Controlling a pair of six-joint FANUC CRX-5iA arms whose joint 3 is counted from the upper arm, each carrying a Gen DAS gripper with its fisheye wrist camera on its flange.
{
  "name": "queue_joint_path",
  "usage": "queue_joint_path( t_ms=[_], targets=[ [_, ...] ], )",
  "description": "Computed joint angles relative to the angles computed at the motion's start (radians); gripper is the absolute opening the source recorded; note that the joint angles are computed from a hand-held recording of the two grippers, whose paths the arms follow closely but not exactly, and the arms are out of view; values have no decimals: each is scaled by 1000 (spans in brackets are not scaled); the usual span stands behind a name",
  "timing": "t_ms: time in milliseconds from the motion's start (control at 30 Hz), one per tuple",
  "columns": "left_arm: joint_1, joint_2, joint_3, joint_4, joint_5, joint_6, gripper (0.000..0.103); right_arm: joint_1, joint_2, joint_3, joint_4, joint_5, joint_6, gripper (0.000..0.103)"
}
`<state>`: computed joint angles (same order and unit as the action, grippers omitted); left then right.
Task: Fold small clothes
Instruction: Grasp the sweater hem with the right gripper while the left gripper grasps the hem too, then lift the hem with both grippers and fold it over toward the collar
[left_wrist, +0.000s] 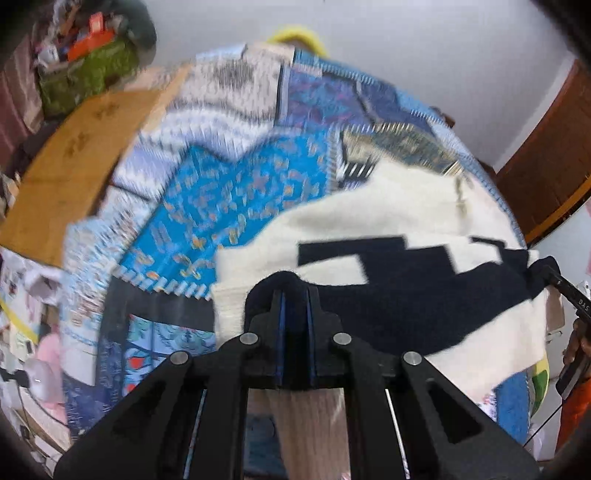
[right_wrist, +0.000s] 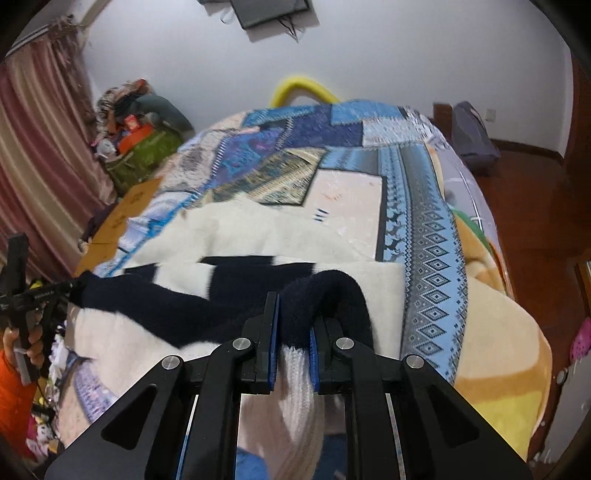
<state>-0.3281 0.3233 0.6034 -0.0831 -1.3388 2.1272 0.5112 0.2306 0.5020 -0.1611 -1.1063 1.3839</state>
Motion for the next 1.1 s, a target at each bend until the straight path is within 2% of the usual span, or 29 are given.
queue_joint_path(
  t_ms=[167, 300, 367, 400, 433, 600, 700, 833, 1067, 1100],
  targets=[
    [4, -7, -40, 21, 20, -34, 13, -21, 26, 25, -24, -46, 44, 16],
    [3, -22, -15, 27, -15, -61, 19, -46, 24, 54, -63, -91, 41, 20],
    [0, -34, -6, 15, -27, -56, 34, -52, 12, 56, -66, -102, 40, 23],
    [-8, -44, 1, -8, -38, -46, 49, -53, 0, 48, -68, -101, 42, 25],
    [-16, -63, -7, -32, -36, -33, 55, -53, -9, 40, -66, -99, 43, 28],
    [-15, -140, -84, -6, -22, -13, 55, -32, -95, -63, 5, -27, 18, 44],
    [-19, -172, -132, 20, -16, 4, 55, -34, -128, -100, 11, -24, 1, 45],
    [-18, -205, -214, 100, 29, -1, 55, -33, -162, -145, 2, -35, -13, 45],
    [-40, -163, -226, 169, 36, -22, 55, -26, -183, -202, -58, -68, -5, 47],
    [-40, -155, -224, 184, 37, -30, 51, -20, -182, -204, -57, -74, -9, 47]
  ],
)
